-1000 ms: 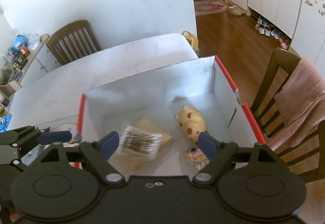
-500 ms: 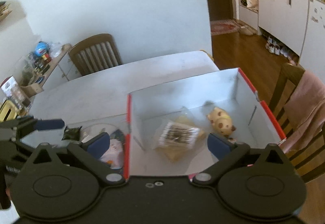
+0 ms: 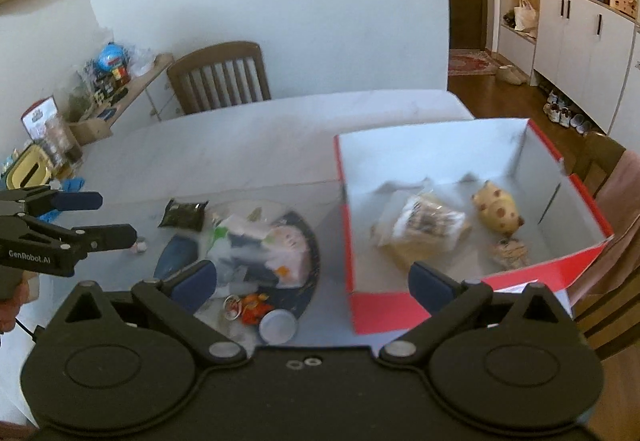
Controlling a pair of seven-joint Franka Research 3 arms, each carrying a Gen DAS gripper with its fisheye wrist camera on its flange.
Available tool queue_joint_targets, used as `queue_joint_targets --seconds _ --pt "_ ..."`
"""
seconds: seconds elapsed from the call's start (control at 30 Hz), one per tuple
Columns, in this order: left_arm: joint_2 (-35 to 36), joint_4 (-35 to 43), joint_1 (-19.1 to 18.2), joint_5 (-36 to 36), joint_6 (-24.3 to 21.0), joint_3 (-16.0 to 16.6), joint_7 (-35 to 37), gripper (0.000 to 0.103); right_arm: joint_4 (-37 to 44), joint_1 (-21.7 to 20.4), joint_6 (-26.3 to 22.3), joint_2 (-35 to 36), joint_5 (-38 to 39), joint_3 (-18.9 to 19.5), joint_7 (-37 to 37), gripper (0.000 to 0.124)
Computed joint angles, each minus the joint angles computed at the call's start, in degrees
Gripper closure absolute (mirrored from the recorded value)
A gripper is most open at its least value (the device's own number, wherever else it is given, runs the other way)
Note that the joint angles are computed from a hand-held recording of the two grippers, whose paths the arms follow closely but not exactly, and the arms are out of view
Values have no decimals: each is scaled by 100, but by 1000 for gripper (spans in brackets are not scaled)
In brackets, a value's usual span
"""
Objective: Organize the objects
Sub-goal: 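Withdraw both tools from the box toward the white lid and pink tube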
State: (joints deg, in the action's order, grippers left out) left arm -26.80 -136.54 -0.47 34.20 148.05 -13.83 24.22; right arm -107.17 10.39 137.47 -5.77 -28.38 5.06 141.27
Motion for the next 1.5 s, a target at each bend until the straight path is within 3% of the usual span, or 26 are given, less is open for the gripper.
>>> queue_joint_targets --seconds 0.4,0.6,1.0,1.37,1.43,1.5 --pt "-1152 -1417 -15 -173 -464 36 -214 3 197 426 -7 576 -137 4 266 21" --pt "-1414 -1918 222 -123 -362 102 -392 3 107 597 45 777 -280 -106 470 22" --pt "-868 -2089 955 688 238 -63 -771 3 227 745 21 1204 -257 -314 635 27" --pt "-232 -1848 1053 1216 98 0 -1230 3 423 809 -156 1474 -30 -482 500 29" --pt "-155 -1822 1055 1323 43 15 -1339 3 461 811 -196 1513 20 -495 441 38" --pt "-86 -1781 1054 1432 -84 2 -1472 3 485 815 -222 1540 67 -506 368 38"
